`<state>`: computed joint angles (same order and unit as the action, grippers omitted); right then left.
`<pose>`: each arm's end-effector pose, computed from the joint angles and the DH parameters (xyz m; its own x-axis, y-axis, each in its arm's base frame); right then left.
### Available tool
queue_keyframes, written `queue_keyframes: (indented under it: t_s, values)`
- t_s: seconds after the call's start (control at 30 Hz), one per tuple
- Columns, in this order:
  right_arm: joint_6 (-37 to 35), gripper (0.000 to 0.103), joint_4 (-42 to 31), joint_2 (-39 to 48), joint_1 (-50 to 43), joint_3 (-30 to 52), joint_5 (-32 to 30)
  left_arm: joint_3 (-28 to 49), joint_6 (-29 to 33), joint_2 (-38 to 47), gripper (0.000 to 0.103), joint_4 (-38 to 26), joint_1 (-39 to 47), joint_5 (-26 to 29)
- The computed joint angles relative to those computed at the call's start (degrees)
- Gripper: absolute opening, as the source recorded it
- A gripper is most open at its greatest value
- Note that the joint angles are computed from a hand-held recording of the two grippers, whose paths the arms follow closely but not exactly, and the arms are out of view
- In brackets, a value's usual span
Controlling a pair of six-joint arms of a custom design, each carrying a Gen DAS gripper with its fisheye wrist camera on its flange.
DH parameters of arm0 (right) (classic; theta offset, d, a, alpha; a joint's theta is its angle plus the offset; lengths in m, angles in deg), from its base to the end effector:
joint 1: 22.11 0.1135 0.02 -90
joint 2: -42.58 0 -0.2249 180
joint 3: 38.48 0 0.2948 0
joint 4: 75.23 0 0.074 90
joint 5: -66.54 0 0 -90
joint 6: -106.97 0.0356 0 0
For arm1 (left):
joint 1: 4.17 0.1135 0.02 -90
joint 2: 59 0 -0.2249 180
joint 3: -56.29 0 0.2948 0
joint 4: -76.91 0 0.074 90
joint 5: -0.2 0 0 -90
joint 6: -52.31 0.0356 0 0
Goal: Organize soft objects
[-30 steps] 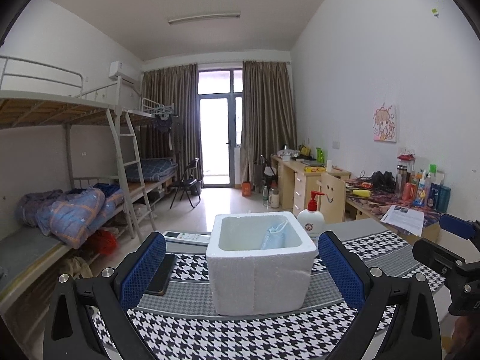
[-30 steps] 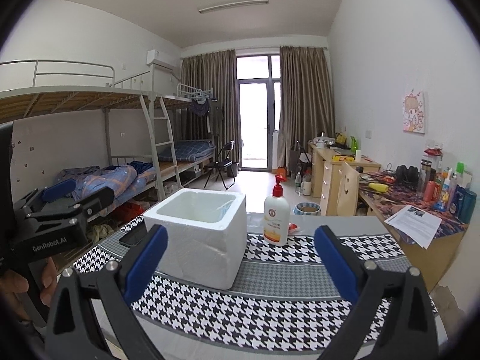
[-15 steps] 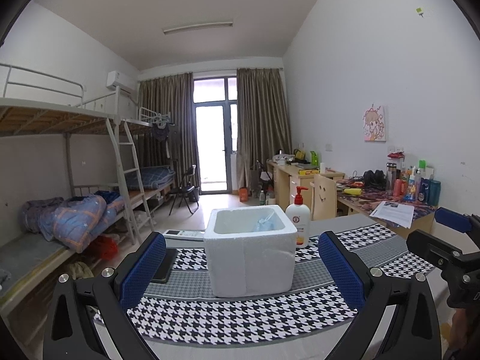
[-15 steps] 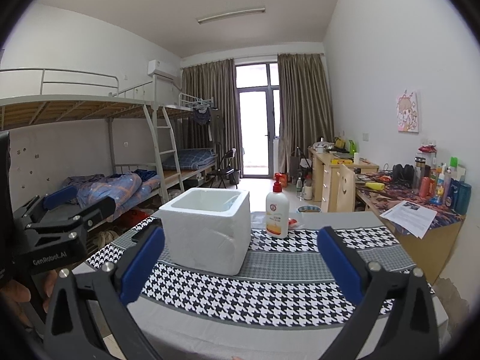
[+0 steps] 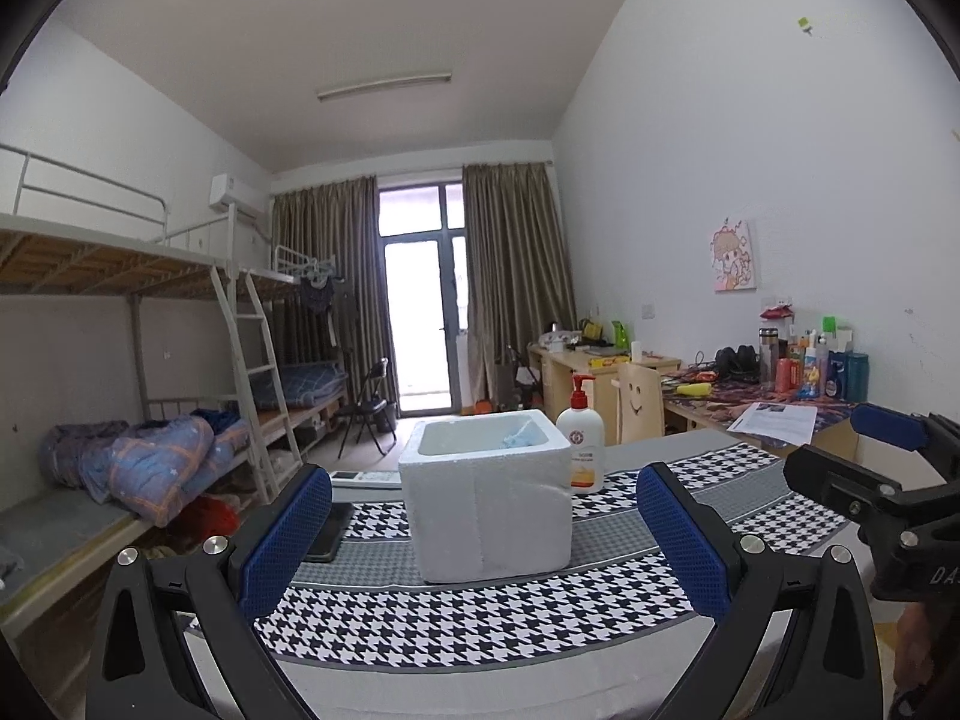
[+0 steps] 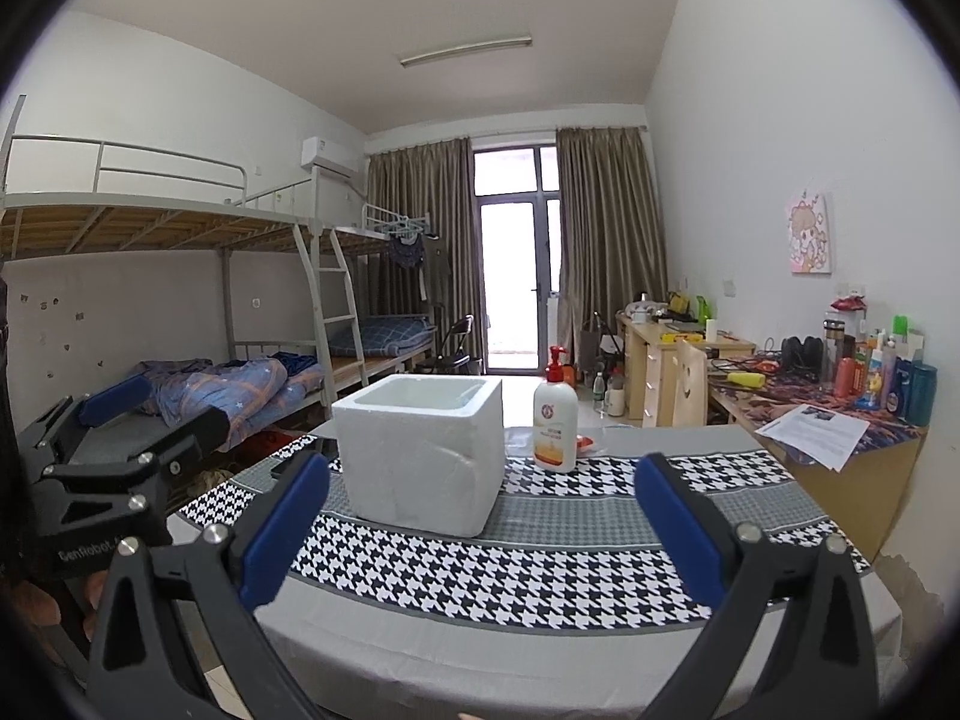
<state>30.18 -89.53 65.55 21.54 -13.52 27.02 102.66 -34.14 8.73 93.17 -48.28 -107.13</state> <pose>0.1651 0.1196 0.1909 -0.1259 0.0808 -0.9887 0.1385 0.9883 0.0632 0.2349 -0.2129 0.2047 -0.0358 0.1170 -0.9925 0.4545 0.8864 0.0881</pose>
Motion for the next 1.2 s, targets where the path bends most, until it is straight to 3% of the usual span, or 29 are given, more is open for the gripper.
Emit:
queue_keyframes:
  t_s: [0.37,0.57,1.2]
  values:
    - [-1.84,0.103,4.67,-3.19,1.67,-5.47,1.43,-3.4,-3.4,3.45,0.102,6.59,1.73,2.5]
    - [-2.27,0.103,10.74,1.66,2.36,-6.57,3.95,-3.99,-5.03,7.55,0.102,10.11,2.14,2.04]
    - [1.72,0.103,7.19,-3.52,2.67,-11.43,2.31,-5.69,-6.26,9.6,0.102,11.46,0.49,1.09]
